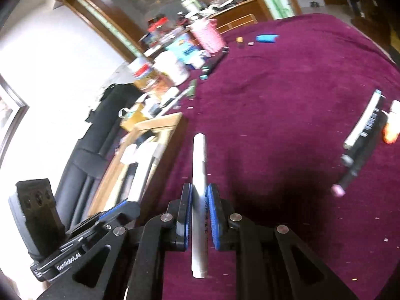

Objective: Organize rigid objects
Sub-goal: 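Carry the white marker into the tray while the right gripper carries its white marker there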

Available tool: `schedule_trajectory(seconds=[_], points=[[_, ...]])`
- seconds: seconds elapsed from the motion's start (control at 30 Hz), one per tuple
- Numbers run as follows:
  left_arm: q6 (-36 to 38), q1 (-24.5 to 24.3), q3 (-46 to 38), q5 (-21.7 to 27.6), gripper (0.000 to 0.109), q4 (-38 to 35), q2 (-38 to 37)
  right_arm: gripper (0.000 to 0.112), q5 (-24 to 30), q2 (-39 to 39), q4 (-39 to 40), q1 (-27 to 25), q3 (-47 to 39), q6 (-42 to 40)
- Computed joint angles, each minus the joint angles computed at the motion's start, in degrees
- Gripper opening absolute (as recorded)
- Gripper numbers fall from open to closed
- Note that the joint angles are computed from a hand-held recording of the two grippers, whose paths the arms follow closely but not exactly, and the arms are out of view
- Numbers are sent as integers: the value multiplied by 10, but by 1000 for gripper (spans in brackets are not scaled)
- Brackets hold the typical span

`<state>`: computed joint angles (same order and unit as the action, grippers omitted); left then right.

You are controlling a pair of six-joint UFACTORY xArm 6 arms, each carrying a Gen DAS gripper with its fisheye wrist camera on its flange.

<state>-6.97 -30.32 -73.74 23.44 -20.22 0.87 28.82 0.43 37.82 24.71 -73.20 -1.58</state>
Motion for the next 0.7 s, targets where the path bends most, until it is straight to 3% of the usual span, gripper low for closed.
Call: schedule_trajectory(seconds=[0.2, 0.43, 0.7], points=[[-112, 82, 75, 5, 14, 113, -67, 14, 48, 76, 22, 32, -107, -15], [-119, 152, 68, 49, 14, 136, -58, 15, 102, 182, -12, 68, -238, 19], [-108, 181, 16, 104, 14, 153, -12, 15, 154, 273, -44, 94, -351, 48]])
